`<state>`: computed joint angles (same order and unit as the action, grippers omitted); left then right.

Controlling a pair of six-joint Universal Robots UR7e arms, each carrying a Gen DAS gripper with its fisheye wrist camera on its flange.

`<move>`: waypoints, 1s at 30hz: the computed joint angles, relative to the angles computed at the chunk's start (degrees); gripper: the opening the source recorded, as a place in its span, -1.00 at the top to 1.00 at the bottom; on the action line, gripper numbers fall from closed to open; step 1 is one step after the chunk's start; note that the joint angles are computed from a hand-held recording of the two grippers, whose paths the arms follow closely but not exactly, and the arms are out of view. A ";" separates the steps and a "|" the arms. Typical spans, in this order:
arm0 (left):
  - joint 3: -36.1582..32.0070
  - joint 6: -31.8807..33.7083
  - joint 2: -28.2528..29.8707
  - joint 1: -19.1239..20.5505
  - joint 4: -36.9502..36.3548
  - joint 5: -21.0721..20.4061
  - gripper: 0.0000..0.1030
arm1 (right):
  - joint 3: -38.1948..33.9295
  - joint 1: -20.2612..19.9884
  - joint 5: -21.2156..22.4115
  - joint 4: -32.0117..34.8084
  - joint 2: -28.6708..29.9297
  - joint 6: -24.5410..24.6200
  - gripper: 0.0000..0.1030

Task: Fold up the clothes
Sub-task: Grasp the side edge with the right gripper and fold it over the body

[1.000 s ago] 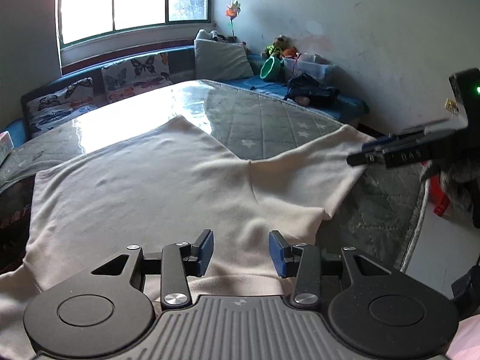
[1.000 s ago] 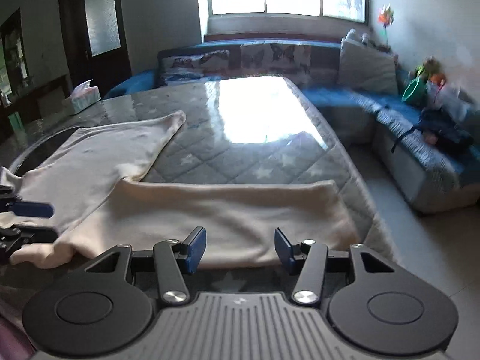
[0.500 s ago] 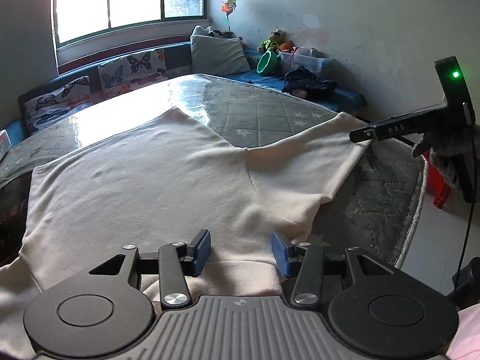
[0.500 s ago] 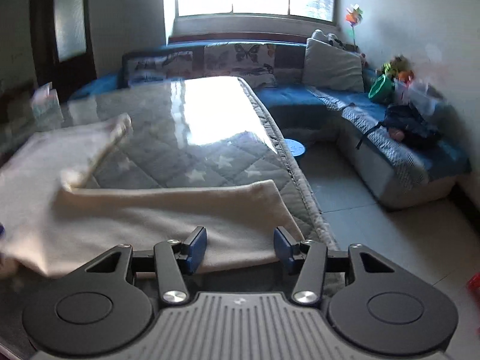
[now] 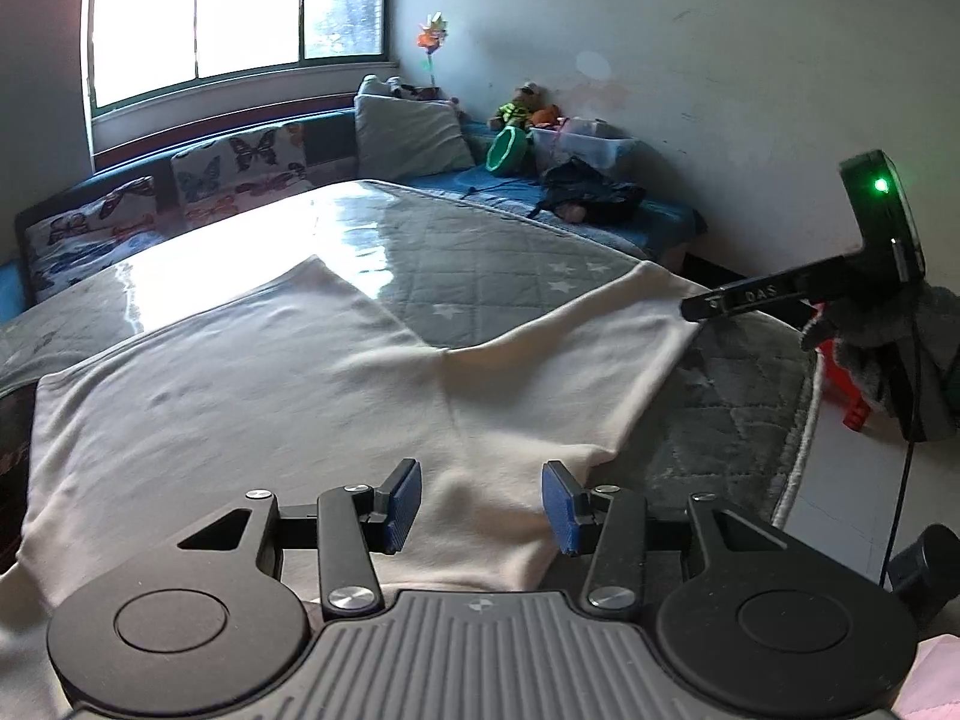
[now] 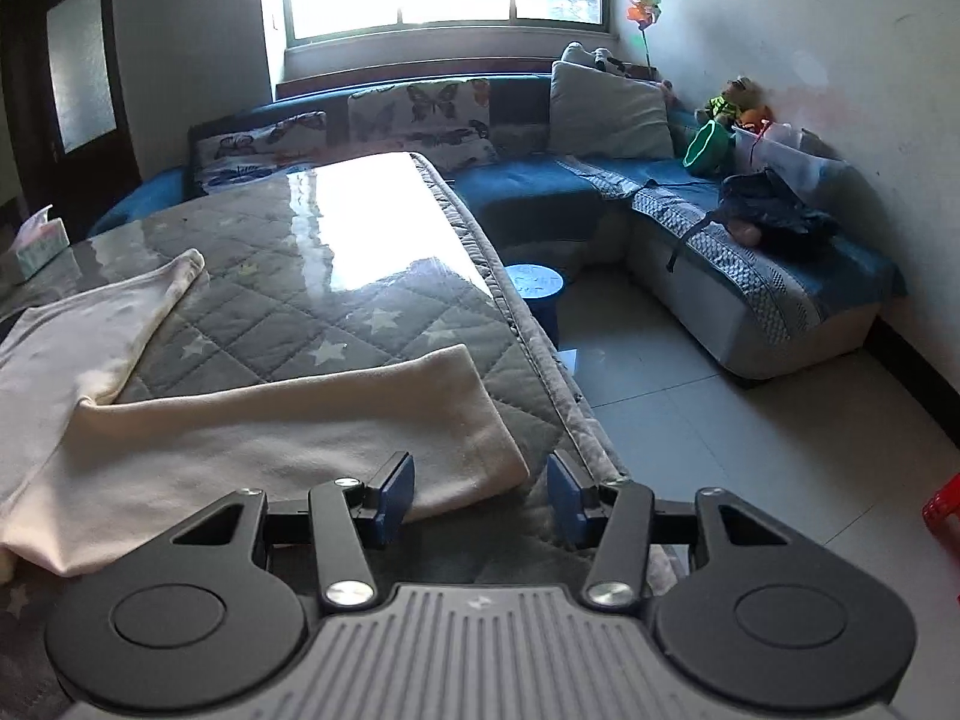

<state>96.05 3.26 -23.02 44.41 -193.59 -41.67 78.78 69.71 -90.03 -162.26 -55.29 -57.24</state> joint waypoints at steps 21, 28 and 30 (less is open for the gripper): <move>-2.53 1.40 2.09 0.89 1.62 -5.29 0.06 | -0.13 1.45 7.79 1.36 -2.40 2.34 0.86; -1.37 2.32 1.64 0.86 -1.44 -6.82 0.05 | 0.54 3.38 10.07 4.69 -4.59 1.14 0.86; -0.01 1.45 0.64 0.78 -4.00 -5.76 0.02 | 1.17 4.26 10.61 5.94 -5.60 -0.06 0.86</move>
